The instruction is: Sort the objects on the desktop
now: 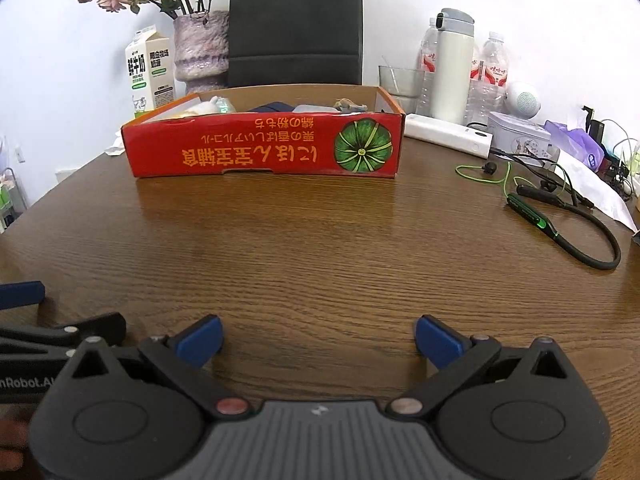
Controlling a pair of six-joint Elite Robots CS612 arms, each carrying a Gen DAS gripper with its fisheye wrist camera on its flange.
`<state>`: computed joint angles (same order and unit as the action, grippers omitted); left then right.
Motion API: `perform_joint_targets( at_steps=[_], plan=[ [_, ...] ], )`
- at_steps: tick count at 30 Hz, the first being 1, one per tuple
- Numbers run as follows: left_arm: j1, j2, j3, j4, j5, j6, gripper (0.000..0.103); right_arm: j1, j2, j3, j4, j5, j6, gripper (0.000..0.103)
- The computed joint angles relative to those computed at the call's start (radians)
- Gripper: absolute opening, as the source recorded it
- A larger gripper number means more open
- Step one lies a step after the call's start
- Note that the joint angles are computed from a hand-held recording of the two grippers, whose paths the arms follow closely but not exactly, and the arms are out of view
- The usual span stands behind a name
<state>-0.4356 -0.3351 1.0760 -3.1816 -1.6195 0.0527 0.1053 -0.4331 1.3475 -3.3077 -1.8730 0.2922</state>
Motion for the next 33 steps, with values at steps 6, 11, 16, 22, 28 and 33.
perform_joint_targets(
  at_steps=[6,11,16,22,28,33],
  plan=[
    [-0.001,0.000,0.001,0.000,0.002,-0.001,0.103,0.001,-0.002,0.006,-0.003,-0.005,0.004,0.103],
    [-0.001,0.000,0.001,0.000,0.002,0.000,0.103,0.001,-0.003,0.008,-0.005,-0.004,0.004,0.103],
    [-0.001,0.000,0.001,0.000,0.002,-0.001,0.103,0.000,-0.003,0.009,-0.007,-0.002,0.003,0.103],
    [-0.002,0.001,-0.002,0.001,0.007,-0.004,0.103,0.000,-0.003,0.011,-0.009,0.000,0.003,0.103],
    [-0.001,0.002,-0.003,0.002,0.005,-0.002,0.103,0.000,-0.003,0.011,-0.009,0.001,0.002,0.103],
    [-0.002,0.002,-0.004,0.002,0.006,-0.004,0.103,-0.002,-0.004,0.012,-0.011,0.004,-0.002,0.103]
  ],
)
